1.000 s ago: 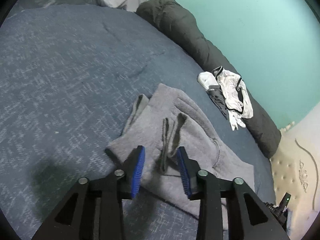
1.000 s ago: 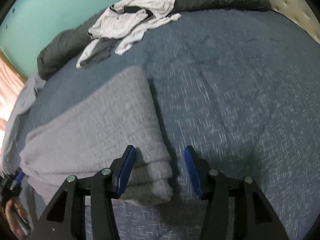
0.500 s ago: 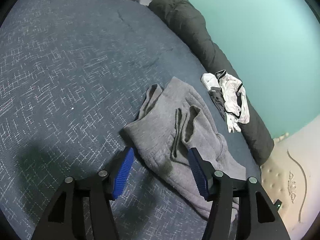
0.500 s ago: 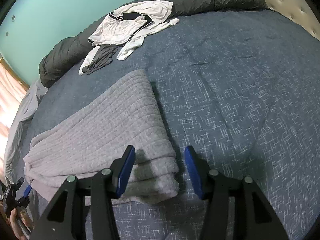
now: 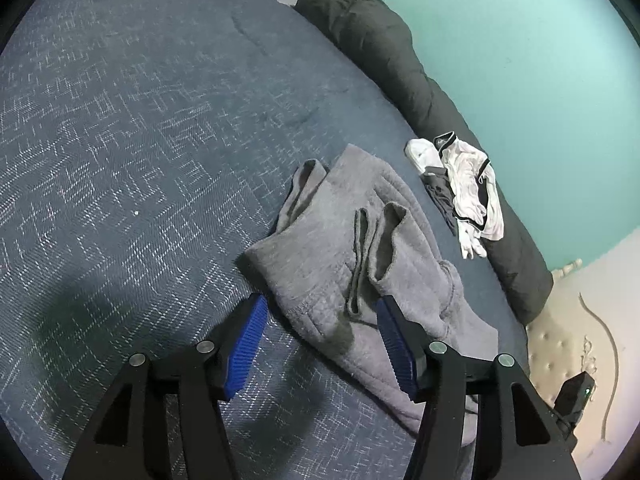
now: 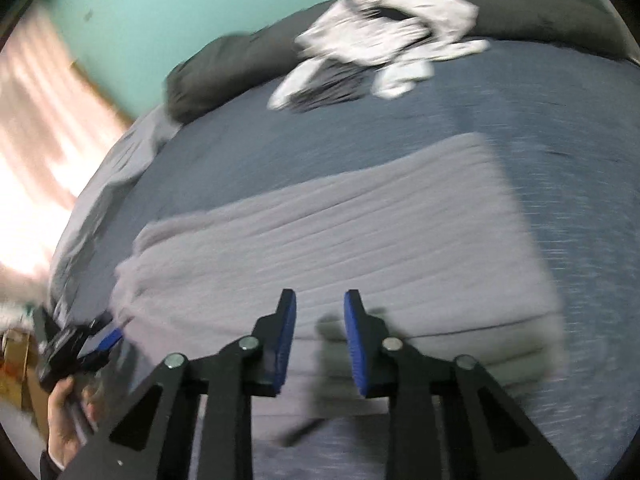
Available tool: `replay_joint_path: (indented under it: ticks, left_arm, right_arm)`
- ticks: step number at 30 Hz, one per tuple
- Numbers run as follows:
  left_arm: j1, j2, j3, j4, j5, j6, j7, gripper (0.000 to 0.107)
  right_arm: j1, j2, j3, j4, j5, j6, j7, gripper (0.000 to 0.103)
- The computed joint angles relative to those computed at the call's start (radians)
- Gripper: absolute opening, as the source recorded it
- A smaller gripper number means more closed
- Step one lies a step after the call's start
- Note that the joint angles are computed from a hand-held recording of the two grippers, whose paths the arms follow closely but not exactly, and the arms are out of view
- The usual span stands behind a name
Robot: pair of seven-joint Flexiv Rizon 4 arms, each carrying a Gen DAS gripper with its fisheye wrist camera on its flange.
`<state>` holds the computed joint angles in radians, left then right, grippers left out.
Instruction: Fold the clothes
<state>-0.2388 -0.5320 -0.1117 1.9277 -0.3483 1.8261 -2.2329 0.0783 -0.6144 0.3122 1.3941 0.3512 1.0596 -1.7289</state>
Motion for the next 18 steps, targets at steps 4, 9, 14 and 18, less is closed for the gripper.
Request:
replay_joint_path:
  ticks: [4,9,14,18]
  left_arm:
    - [0.023,0.002,-0.024,0.008,0.009,0.007,-0.006,0.061]
    - [0.024,0.012,-0.019,0.018,0.016,0.016,-0.009,0.061]
    - [0.033,0.017,-0.025,0.022,0.023,0.02,-0.007,0.061]
    - [0.04,0.013,-0.036,0.013,0.028,0.017,-0.005,0.061]
  right_arm:
    - [0.044,-0.007,0.004,0.014,-0.024,-0.022,-0.004,0.015]
    - [0.097,-0.043,-0.041,0.032,-0.08,-0.001,0.073,0.012]
    - [0.128,-0.057,-0.066,0.072,-0.145,0.073,0.141,0.007]
    - [0.09,-0.05,-0.023,0.062,-0.144,0.049,0.173,0.007]
